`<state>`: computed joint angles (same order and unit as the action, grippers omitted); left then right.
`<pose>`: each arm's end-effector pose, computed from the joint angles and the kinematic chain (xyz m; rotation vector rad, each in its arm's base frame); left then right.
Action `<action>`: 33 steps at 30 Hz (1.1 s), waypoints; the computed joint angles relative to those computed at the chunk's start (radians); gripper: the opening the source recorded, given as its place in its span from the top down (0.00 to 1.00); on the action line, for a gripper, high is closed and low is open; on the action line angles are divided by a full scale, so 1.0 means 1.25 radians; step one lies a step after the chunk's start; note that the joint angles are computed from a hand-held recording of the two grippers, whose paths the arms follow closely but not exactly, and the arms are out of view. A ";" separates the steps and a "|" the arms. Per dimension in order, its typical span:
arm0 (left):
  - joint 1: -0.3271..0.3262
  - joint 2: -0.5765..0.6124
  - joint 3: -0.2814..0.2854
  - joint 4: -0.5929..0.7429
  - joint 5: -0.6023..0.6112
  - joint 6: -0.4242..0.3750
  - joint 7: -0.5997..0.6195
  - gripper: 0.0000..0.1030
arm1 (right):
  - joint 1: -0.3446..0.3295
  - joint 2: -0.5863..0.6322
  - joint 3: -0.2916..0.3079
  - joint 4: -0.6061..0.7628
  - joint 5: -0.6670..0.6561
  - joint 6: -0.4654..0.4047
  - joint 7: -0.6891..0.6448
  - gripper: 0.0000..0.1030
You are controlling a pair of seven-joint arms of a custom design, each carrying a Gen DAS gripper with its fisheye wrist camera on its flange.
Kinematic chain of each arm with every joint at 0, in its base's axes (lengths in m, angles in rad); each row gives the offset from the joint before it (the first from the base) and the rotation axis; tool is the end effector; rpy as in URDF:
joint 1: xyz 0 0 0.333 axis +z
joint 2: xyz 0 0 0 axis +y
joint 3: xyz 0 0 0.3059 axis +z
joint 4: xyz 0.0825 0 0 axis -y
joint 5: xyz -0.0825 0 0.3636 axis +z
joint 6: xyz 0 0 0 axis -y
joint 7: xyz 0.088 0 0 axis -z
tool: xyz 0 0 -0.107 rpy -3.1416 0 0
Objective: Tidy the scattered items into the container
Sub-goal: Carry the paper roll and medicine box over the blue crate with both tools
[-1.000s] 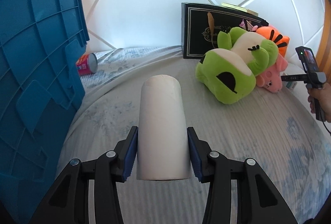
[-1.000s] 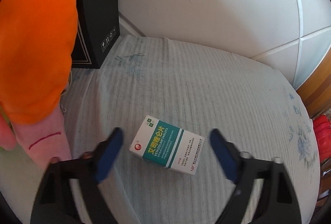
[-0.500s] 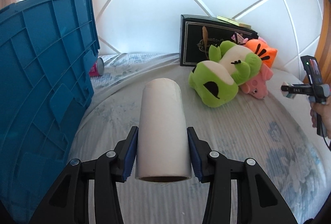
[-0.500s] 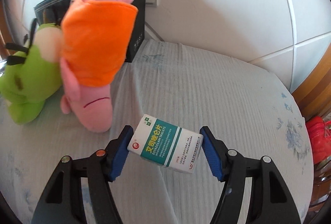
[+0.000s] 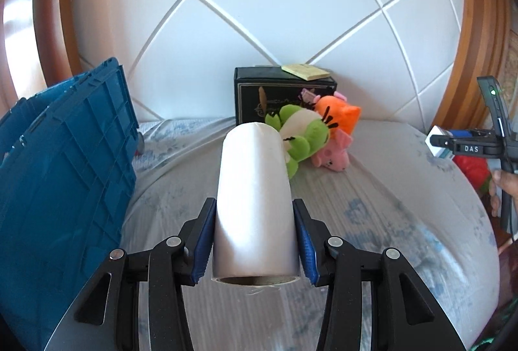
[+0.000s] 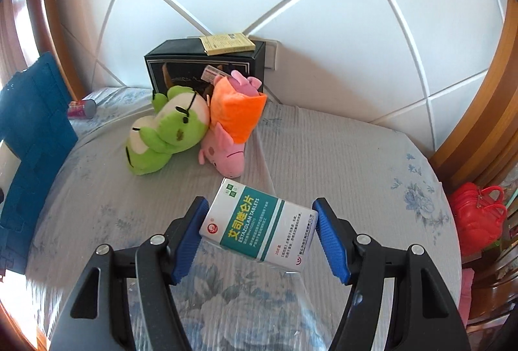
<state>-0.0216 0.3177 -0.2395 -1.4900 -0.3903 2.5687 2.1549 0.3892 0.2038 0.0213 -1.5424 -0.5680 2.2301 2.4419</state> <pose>0.6668 -0.1448 0.5794 -1.2456 2.2461 -1.0355 0.5973 0.2405 0.5846 -1.6498 2.0589 -0.7996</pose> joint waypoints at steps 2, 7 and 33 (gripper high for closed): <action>0.009 -0.028 -0.007 -0.012 -0.020 -0.013 0.018 0.57 | 0.014 -0.043 0.010 -0.021 -0.009 -0.022 0.011 0.36; 0.012 -0.095 -0.004 -0.058 -0.077 -0.036 0.065 0.57 | 0.033 -0.116 0.049 -0.053 -0.034 -0.083 0.059 0.36; -0.071 -0.325 0.085 -0.231 -0.146 -0.073 0.144 0.57 | 0.055 -0.335 0.214 -0.209 -0.117 -0.161 0.272 0.36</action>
<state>-0.1101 -0.0890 -0.1328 -1.7794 -0.5727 2.4773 2.3348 0.4573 -0.2144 0.2890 -1.8042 -0.7147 2.0286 2.7825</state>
